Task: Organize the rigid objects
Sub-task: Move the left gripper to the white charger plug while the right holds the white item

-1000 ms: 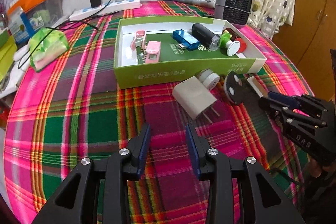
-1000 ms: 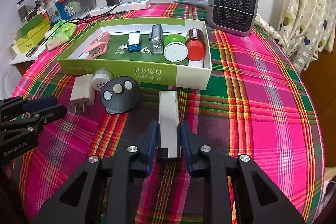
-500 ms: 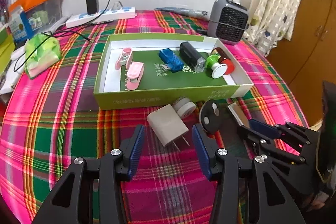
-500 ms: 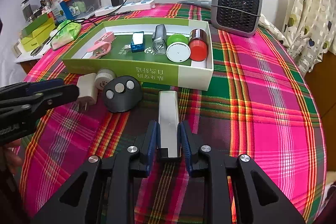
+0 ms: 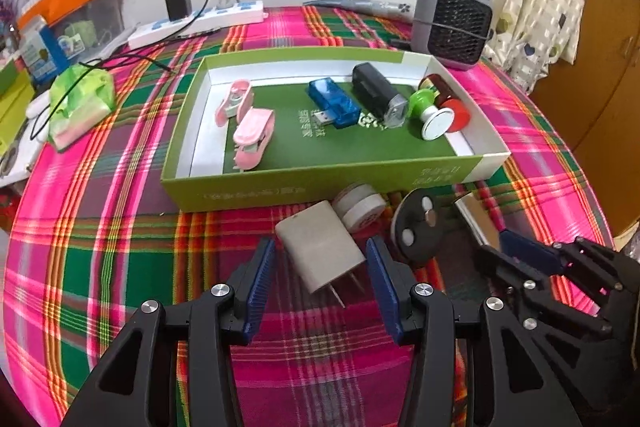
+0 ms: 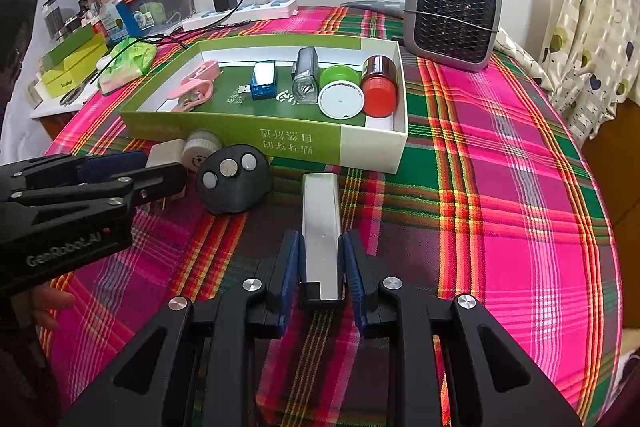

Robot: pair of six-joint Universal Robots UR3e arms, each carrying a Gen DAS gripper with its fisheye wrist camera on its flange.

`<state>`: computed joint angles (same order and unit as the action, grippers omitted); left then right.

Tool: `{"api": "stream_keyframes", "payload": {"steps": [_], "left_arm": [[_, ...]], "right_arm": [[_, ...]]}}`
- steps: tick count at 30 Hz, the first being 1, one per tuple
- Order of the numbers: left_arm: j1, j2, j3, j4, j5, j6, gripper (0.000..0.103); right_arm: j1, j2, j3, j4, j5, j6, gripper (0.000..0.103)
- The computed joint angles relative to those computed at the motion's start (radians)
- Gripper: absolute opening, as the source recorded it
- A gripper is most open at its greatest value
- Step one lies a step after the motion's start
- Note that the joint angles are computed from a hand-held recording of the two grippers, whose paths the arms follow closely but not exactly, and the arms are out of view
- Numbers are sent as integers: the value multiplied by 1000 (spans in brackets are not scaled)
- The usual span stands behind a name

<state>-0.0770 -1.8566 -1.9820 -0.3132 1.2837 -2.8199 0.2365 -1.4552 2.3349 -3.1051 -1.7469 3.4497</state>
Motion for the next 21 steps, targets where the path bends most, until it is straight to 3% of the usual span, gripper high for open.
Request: {"api": "stream_keyframes", "payload": {"steps": [10, 21], "left_arm": [[20, 10, -34, 47, 25, 25, 47], [88, 14, -39, 18, -52, 55, 46]], "right_arm": [[1, 2, -2, 0, 0, 2, 25], [1, 2, -2, 0, -2, 0, 25]]}}
